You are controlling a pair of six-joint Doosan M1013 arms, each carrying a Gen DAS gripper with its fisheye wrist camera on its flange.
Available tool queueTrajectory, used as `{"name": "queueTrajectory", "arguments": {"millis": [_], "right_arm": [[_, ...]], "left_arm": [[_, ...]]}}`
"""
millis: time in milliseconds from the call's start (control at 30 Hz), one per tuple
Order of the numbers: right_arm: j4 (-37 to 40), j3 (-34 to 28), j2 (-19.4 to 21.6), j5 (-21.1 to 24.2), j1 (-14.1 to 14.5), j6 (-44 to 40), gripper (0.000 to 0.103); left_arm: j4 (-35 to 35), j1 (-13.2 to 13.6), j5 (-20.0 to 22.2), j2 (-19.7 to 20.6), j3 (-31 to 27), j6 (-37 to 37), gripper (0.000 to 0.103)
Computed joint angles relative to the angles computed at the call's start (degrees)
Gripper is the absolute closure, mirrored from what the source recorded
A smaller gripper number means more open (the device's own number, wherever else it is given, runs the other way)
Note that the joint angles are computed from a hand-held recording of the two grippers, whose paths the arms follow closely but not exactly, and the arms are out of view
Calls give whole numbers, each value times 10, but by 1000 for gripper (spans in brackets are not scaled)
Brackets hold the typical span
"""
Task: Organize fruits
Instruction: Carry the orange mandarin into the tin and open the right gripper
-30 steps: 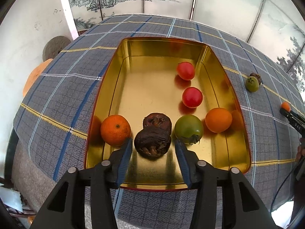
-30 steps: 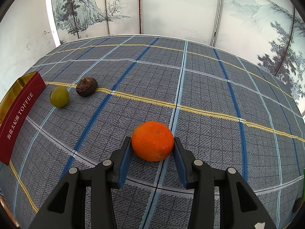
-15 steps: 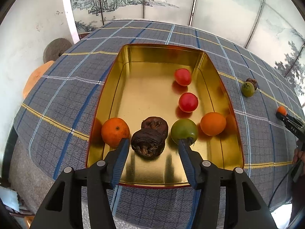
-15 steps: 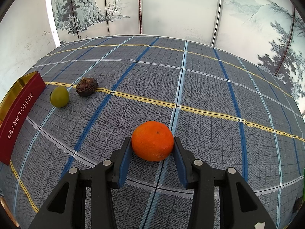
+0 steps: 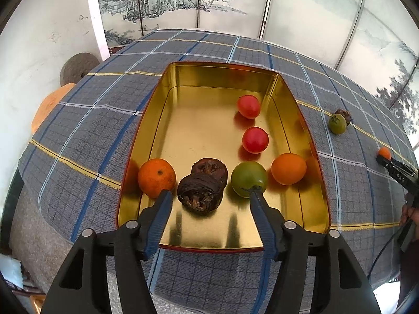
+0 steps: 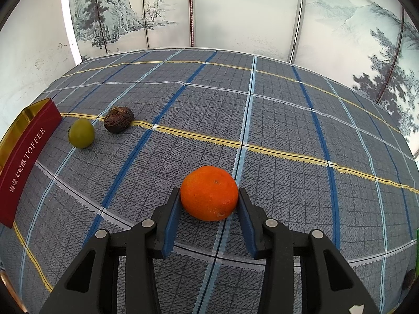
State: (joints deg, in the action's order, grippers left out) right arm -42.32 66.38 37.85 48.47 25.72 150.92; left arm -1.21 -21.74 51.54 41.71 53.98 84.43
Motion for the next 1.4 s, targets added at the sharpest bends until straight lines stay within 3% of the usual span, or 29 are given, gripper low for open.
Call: {"name": "queueTrajectory", "arguments": {"millis": [233, 500, 867, 1133, 1400], "right_arm": [[15, -14, 4, 4, 5, -14, 64], [57, -51, 16, -41, 22, -79, 65], [192, -182, 78, -62, 54, -295, 64], [278, -330, 159, -4, 69, -431, 64], [300, -452, 228, 77, 72, -474, 64]], "left_arm": [[-8, 1, -13, -5, 8, -3, 31], [-15, 6, -25, -14, 19, -9, 29], [21, 16, -56, -34, 45, -59, 28], [75, 19, -57, -41, 59, -107, 28], [83, 25, -48, -39, 60, -126, 28]]}}
